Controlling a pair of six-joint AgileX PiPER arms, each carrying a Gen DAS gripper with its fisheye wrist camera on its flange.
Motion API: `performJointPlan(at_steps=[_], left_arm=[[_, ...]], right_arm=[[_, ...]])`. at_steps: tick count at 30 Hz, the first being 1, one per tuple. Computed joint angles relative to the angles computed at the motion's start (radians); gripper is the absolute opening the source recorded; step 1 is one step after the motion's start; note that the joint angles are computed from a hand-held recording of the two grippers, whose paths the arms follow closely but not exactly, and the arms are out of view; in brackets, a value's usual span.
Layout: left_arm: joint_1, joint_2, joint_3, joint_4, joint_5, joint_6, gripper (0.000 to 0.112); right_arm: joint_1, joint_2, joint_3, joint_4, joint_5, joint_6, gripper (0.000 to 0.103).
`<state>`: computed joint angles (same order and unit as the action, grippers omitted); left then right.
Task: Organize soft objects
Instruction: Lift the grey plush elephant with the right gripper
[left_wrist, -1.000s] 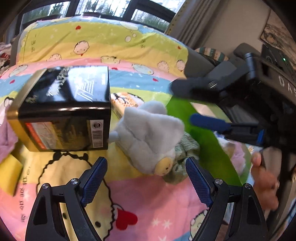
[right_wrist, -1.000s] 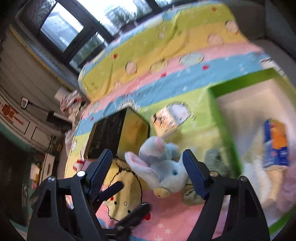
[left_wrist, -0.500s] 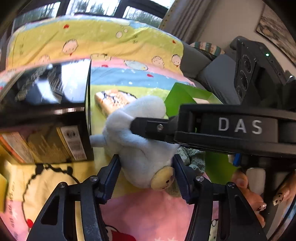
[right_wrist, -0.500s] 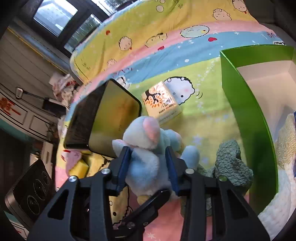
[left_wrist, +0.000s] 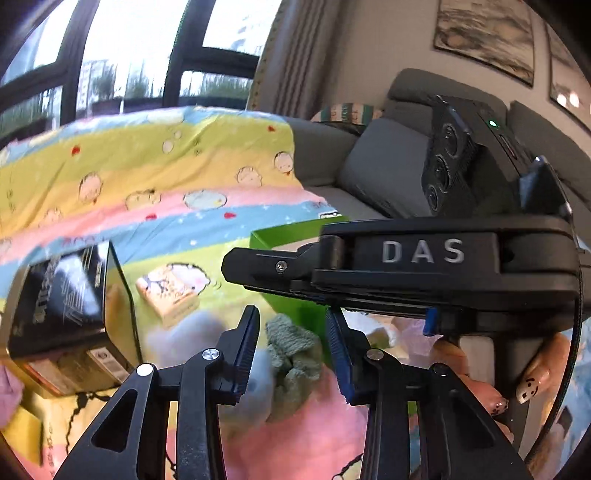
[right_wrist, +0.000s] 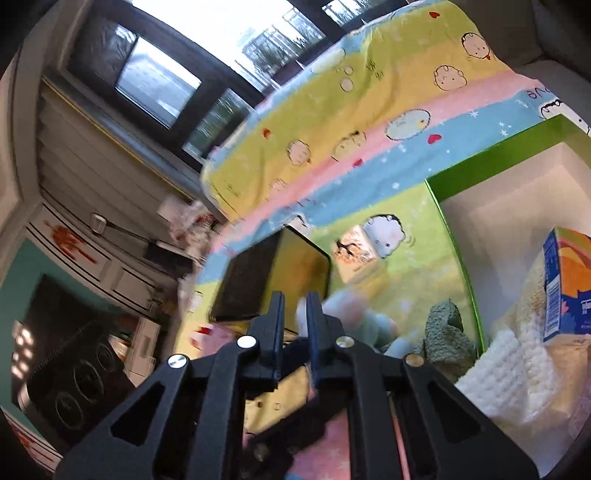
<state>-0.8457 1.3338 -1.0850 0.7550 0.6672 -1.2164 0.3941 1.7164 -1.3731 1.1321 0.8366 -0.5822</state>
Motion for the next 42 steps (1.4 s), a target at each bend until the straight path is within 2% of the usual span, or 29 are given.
performJointPlan(at_steps=[4, 7, 9, 11, 12, 15, 18, 20, 24, 28, 33, 42], left_arm=[[-0.035, 0.01, -0.025, 0.023, 0.071, -0.032, 0.038], [-0.029, 0.015, -0.039, -0.027, 0.138, -0.028, 0.038], [-0.017, 0.004, -0.019, -0.05, 0.163, -0.046, 0.043], [-0.003, -0.002, 0.003, -0.062, 0.178, -0.069, 0.053], [-0.004, -0.007, 0.015, -0.058, 0.184, -0.085, 0.059], [0.021, -0.011, 0.051, -0.083, 0.18, -0.105, 0.065], [0.064, 0.011, 0.062, -0.144, 0.169, -0.085, 0.066], [0.075, 0.021, 0.081, -0.134, 0.151, -0.107, 0.073], [0.085, 0.026, 0.104, -0.137, 0.151, -0.127, 0.075], [0.093, -0.009, 0.157, -0.126, 0.107, -0.164, 0.075], [0.118, -0.039, 0.197, -0.145, 0.06, -0.172, 0.075], [0.129, -0.1, 0.237, -0.146, 0.013, -0.199, 0.075]], right_arm=[[-0.014, -0.007, 0.002, -0.026, 0.006, 0.029, 0.011], [-0.006, 0.004, -0.023, -0.112, 0.0, 0.106, 0.016], [-0.003, 0.015, -0.039, -0.153, 0.012, 0.143, 0.026], [0.0, 0.02, -0.04, -0.169, 0.007, 0.16, 0.063], [0.011, 0.024, -0.047, -0.194, 0.001, 0.18, 0.067], [0.048, 0.048, -0.082, -0.284, -0.008, 0.248, 0.071], [0.083, 0.087, -0.128, -0.392, -0.009, 0.325, 0.072], [0.123, 0.095, -0.154, -0.503, -0.028, 0.394, 0.074], [0.148, 0.111, -0.172, -0.579, -0.046, 0.445, 0.074], [0.122, 0.099, -0.151, -0.493, -0.044, 0.386, 0.073], [0.141, 0.091, -0.15, -0.551, -0.049, 0.434, 0.072], [0.122, 0.058, -0.113, -0.512, -0.056, 0.405, 0.071]])
